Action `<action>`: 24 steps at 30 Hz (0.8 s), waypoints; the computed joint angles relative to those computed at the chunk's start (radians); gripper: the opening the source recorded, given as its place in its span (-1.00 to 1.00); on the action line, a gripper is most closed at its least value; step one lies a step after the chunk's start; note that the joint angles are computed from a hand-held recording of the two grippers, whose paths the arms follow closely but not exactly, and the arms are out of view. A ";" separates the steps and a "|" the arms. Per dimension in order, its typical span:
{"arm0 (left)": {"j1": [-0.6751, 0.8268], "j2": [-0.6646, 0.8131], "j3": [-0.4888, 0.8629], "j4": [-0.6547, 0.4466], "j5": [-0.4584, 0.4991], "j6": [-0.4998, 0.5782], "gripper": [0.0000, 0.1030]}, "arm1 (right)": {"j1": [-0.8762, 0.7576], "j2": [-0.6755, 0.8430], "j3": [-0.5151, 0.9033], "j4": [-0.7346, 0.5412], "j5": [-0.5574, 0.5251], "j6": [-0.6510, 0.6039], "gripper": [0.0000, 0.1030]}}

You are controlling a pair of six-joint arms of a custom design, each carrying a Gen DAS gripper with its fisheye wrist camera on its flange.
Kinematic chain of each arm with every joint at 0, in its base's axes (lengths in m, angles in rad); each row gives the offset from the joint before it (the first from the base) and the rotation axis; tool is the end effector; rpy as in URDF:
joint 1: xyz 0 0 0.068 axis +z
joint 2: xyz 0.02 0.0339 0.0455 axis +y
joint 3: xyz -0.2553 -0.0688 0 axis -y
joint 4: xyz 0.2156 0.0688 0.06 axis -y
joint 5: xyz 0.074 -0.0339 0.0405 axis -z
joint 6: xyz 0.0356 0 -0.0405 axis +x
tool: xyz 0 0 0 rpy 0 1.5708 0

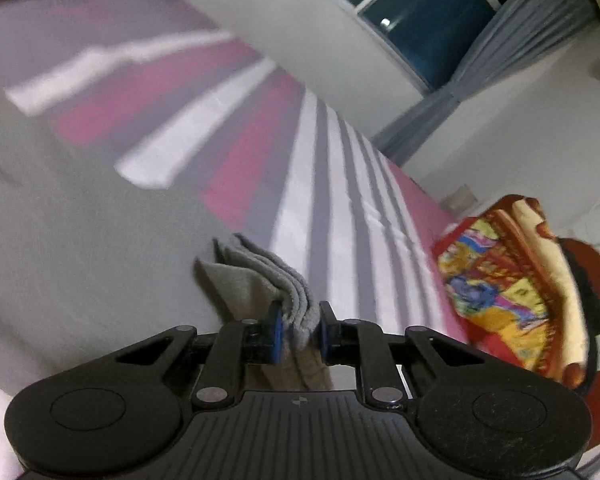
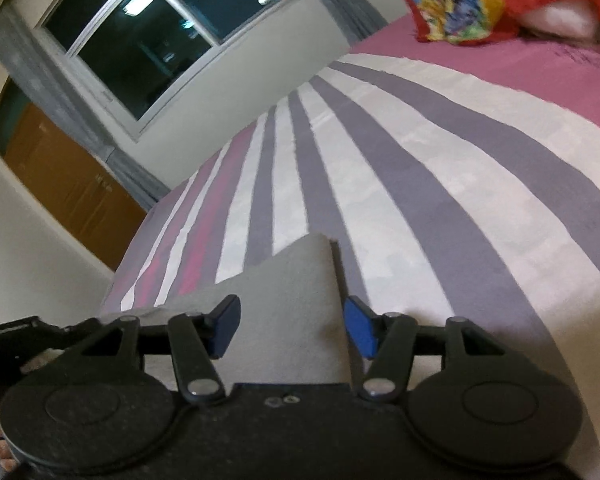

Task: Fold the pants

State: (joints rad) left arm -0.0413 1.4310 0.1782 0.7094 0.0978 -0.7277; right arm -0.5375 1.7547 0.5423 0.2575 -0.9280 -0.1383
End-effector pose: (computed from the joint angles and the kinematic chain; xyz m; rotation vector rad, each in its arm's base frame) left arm 0.2022 -0.0118 0.1237 -0.6712 2.0556 -0.5555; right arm 0.2324 -0.1054 0.1058 0.0912 2.1840 0.7916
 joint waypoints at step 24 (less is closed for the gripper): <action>-0.035 0.326 0.363 -0.292 -0.200 0.240 -0.63 | 0.513 0.071 0.133 0.051 0.519 -0.078 -0.08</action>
